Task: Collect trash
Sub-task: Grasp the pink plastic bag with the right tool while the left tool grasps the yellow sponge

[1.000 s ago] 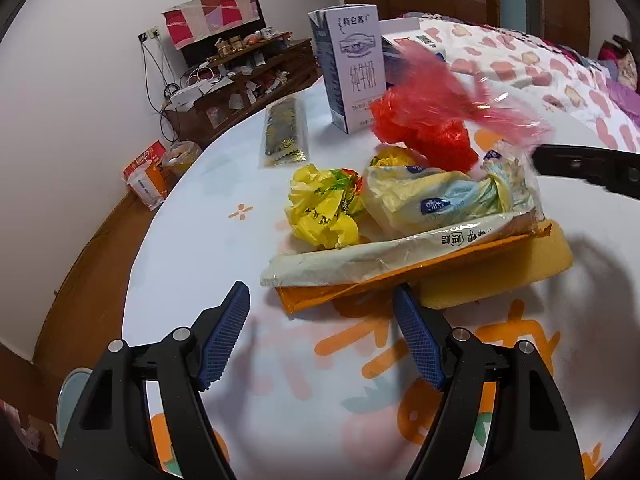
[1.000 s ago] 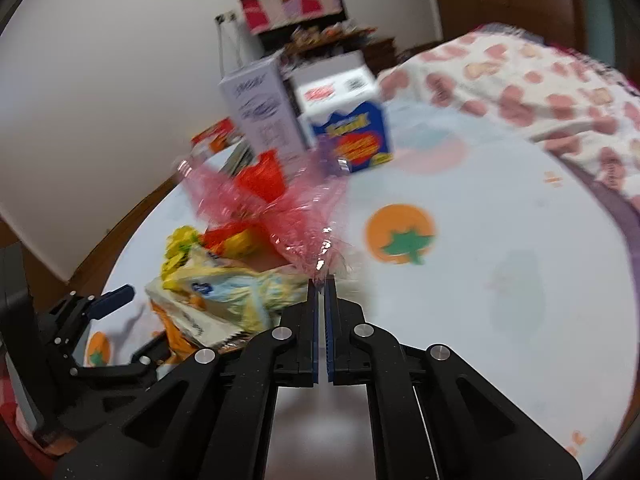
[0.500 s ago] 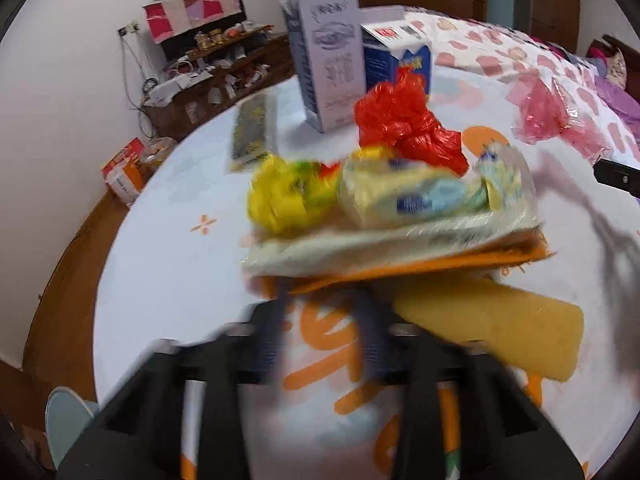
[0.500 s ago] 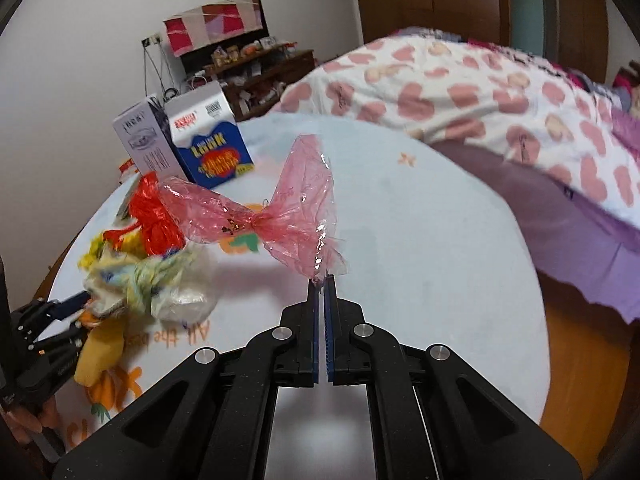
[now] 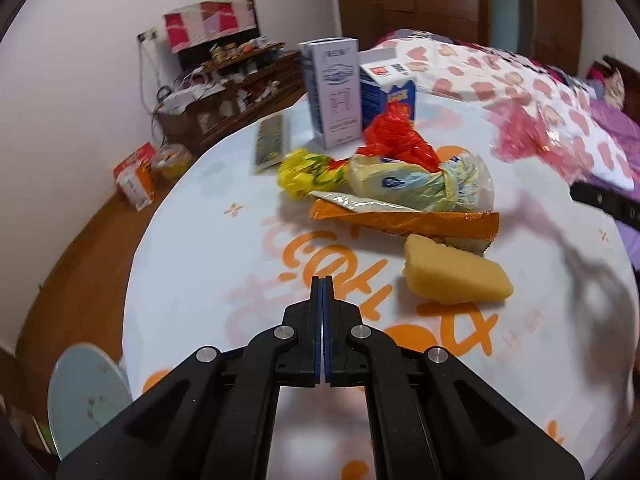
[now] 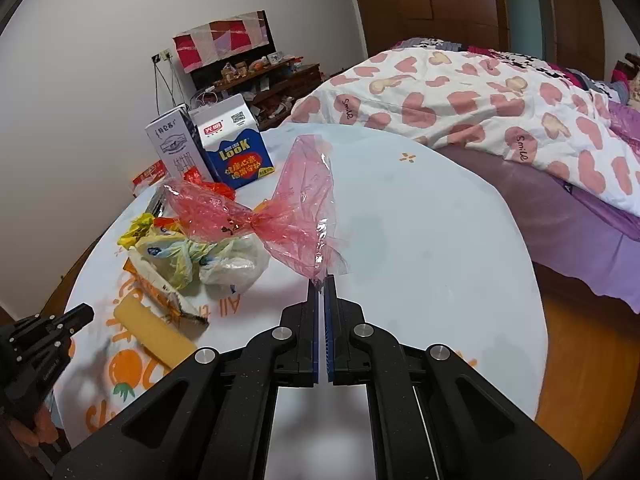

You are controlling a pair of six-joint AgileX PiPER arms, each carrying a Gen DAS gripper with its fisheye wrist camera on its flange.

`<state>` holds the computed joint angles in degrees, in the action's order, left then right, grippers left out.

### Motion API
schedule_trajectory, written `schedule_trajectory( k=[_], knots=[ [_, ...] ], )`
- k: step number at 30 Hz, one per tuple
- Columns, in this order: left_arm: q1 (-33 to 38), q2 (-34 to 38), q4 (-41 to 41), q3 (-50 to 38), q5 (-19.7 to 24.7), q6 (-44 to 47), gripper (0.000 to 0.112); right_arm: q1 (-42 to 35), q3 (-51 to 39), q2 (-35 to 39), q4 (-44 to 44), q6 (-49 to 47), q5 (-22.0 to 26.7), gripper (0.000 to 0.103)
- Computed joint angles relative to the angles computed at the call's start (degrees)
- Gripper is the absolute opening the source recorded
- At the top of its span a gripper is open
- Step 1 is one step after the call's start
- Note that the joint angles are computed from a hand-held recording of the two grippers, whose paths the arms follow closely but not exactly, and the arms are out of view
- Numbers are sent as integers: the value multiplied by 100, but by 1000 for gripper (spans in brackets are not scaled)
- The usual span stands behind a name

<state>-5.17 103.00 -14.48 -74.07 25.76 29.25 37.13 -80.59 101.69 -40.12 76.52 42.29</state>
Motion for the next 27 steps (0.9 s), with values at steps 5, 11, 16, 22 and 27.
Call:
schedule_trajectory(
  k=[5, 11, 16, 22, 27],
  knots=[
    [-120, -97, -135, 12, 181, -528, 14, 90, 263, -210, -143, 132, 205, 4],
    [-847, 330, 971, -390, 82, -2221, 58, 10, 727, -599, -295, 327, 308, 4],
    [-1118, 720, 1172, -673, 191, -2443, 29, -74, 1108, -879, -381, 458, 312, 4],
    [-906, 70, 322, -137, 11, -1545, 22, 20, 1284, -983, -502, 686, 252, 4],
    [-605, -676, 608, 385, -111, -1780, 23, 362, 1086, -902, -622, 781, 352, 4]
  ],
)
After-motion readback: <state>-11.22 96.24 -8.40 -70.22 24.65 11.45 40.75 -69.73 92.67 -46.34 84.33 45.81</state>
